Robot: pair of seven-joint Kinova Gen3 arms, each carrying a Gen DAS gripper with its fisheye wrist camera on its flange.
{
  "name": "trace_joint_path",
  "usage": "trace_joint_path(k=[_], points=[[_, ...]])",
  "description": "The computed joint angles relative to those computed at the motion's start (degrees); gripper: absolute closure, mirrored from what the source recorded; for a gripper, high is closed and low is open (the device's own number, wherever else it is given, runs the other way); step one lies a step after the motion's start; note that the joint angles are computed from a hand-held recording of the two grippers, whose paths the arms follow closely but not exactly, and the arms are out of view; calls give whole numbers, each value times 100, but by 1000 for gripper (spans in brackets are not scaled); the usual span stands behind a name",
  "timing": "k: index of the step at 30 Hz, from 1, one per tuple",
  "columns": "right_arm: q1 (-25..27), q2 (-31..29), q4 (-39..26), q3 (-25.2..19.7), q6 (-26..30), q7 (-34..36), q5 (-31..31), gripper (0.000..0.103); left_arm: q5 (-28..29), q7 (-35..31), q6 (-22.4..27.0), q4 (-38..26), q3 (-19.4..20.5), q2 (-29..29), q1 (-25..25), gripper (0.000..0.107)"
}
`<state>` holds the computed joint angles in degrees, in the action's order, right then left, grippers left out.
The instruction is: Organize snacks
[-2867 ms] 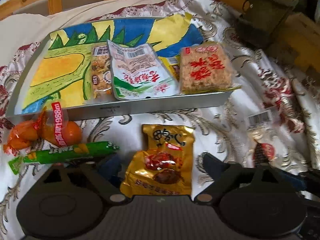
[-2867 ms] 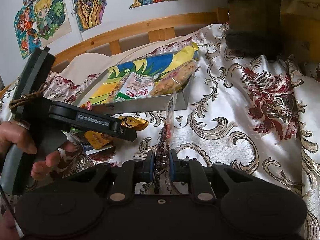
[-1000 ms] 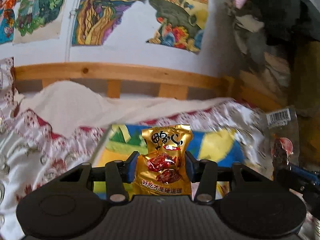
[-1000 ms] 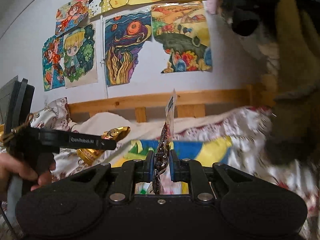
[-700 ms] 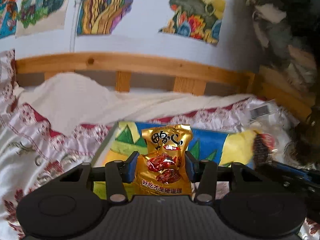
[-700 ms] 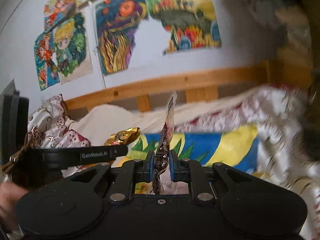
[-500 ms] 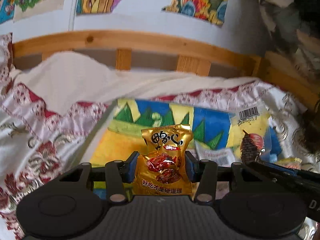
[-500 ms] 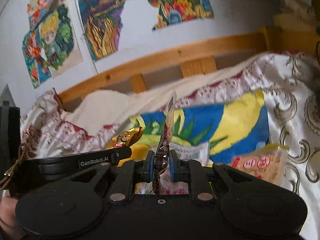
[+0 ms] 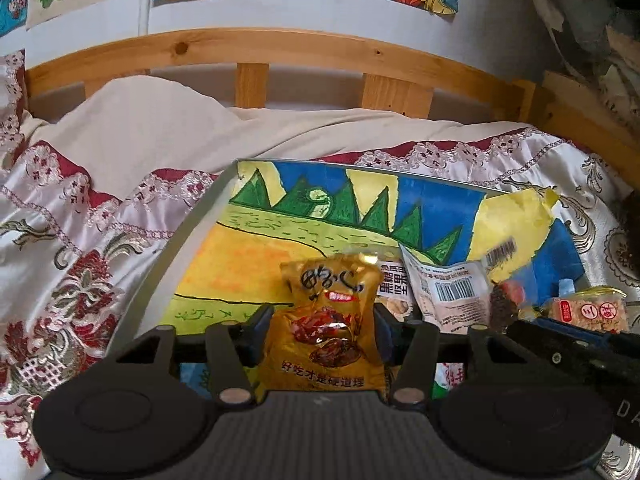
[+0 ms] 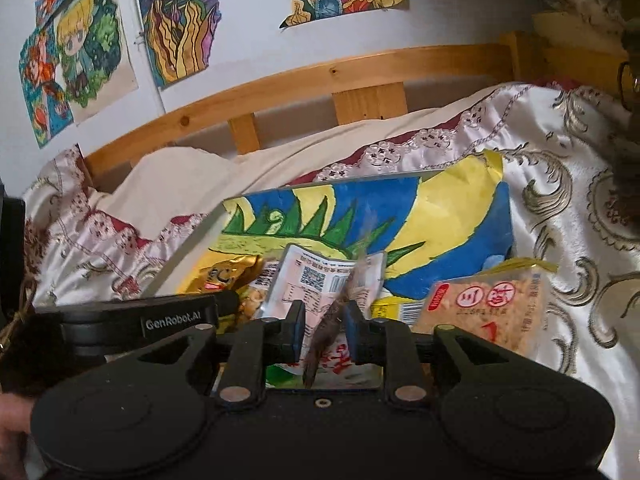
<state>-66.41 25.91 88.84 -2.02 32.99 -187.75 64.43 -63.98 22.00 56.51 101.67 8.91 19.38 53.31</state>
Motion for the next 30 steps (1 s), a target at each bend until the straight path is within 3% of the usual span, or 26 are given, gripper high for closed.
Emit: trace_joint_path(k=[4,8,13,19,25,30], points=[[7,-82,20,-56,74,178,-55,66,-62,-122,202,-49,29,-9,89,26],[-105,-221,73,-89,339,146,97,55,-227,-78,534,-39,96,-105,251,23],[-193,-554,348,-312,647,-199,625,37,-385,380,1219,-10,257,-298,495,10],[-271,-919,477,-779,1282,-392,988,22,-506,652,2370,-68,616,-535,809,5],[-420,-1224,493,-1303,1992,-399,1375,9,-428,518,3351,-269,1033,-796,1103,5],[-592,-1480,448,-1696,2507,-372,1562,4,-426,504,4299,-527,1300,-819,1506,5]])
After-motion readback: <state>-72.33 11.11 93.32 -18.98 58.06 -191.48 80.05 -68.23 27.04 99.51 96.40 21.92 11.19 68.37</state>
